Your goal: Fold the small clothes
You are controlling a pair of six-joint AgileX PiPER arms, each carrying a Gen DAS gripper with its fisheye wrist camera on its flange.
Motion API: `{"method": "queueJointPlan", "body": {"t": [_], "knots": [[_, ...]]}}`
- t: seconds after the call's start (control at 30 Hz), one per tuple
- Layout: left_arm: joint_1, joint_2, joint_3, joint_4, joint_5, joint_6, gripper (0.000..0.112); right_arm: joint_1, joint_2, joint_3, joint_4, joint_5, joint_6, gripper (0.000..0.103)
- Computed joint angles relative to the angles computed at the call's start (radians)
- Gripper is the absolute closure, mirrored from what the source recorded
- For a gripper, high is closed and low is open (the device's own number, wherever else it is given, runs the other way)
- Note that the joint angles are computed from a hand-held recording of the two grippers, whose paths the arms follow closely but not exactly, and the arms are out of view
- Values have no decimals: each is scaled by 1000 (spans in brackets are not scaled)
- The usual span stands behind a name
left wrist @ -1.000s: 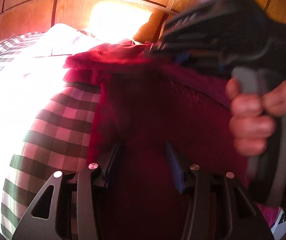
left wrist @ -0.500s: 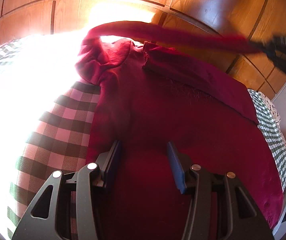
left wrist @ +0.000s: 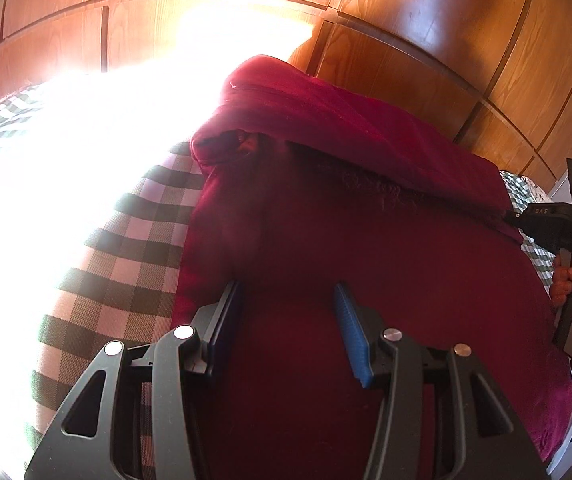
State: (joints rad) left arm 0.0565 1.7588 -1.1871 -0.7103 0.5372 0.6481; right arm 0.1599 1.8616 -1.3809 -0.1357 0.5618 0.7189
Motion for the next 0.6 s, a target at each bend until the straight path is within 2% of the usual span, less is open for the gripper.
{"method": "queueJointPlan", "body": {"t": [0.13,0.23,0.3,0.33,0.37,0.4,0.43,0.5,0.6], "knots": [[-4,3,-1,7,-4,-6,64,-39,-70,86,202,-101,-138,103],[-5,3,-1,8,-6,-7,64,-37,-127,136,271,-141,-184,103],[-7,3,-1,11,-7,-10,64,-47,-141,148,398,-153,-294,103],[-6,2,-1,11,-7,-10,64,-47,-135,141,436,-149,-327,84],[-6,3,-1,11,-7,-10,64,-41,-124,132,434,-151,-320,37],[-7,4,-2,11,-7,-10,64,-26,-123,139,401,-180,-273,18],[-6,4,-3,10,-6,-9,64,-11,-119,138,350,-196,-219,16],[-5,4,-3,9,-5,-8,64,7,-85,97,343,-173,-225,20],[-6,3,-4,13,-5,-9,63,32,-14,7,298,-103,-210,37]]}}
